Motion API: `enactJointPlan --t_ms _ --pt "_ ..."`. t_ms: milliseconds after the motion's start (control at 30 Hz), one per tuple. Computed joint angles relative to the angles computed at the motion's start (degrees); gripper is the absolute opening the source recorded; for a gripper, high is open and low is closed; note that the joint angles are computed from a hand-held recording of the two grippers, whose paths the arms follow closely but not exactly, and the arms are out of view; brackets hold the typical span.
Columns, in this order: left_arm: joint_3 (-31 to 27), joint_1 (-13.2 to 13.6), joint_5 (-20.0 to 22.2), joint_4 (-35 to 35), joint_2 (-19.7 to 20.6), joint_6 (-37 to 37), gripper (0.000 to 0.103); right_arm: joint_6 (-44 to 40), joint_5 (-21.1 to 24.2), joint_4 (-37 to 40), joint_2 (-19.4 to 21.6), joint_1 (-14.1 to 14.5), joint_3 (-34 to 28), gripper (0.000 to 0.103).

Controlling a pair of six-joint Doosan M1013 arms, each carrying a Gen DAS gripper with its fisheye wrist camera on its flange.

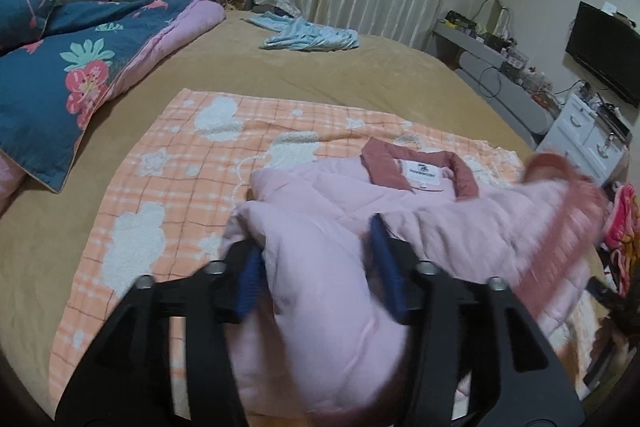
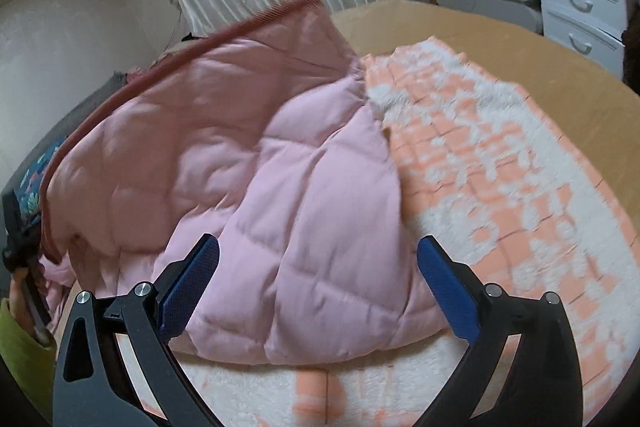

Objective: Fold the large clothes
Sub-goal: 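Lay the hem over the folded sleeves and open both grippers, then grasp the folded jacket's edge with the left gripper while the right gripper grasps beside it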

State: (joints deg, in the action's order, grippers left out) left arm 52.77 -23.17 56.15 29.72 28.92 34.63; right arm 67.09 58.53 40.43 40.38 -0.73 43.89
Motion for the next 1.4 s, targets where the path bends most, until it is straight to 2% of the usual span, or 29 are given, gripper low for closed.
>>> enactJointPlan --t_ms 67,100,200,267,467,600,833,1133,1233,1400 --pt "-0.25 -0.16 -0.79 -0.38 -0.14 0.44 0.066 -0.12 -0.41 -0.18 -0.31 0.17 0.67 0.099" --pt "-0.74 -0.25 -0.59 -0.60 -0.01 0.70 0.068 -0.52 -0.75 0.08 -0.61 0.18 1.17 0.099" --pt "-1.73 -0.61 -1.41 -1.25 0.05 1.13 0.086 -1.38 -1.68 0.40 -1.47 0.11 2.16 0.099" --pt "-2.16 -1.11 -1.99 -0.13 -0.08 1.23 0.094 -1.67 -2.45 0.00 -1.81 0.07 2.31 0.099" --pt "-3.21 -3.56 -1.17 10.87 -0.38 1.88 0.094 -2.89 -5.74 -0.96 -4.19 -0.20 4.59 0.099" --pt "-3.26 -3.81 1.83 12.31 -0.40 1.99 0.094 -2.71 -7.47 -3.26 -5.02 -0.07 5.05 0.099" --pt "0.18 -2.94 6.40 10.37 -1.52 1.21 0.094 -1.66 -8.92 -7.52 -5.49 0.27 5.23 0.099" --pt "4.04 -2.16 7.66 8.07 -2.23 0.04 0.094 -1.41 -8.42 -10.18 -4.95 0.70 4.81 0.099" --pt "5.22 -1.90 6.72 6.71 -2.39 -0.08 0.094 -1.21 -6.95 -11.51 -4.30 1.03 4.20 0.099" --pt "8.47 -0.34 2.64 1.03 -2.93 -0.16 0.094 -0.45 -4.27 -15.02 -2.49 1.87 2.11 0.099"
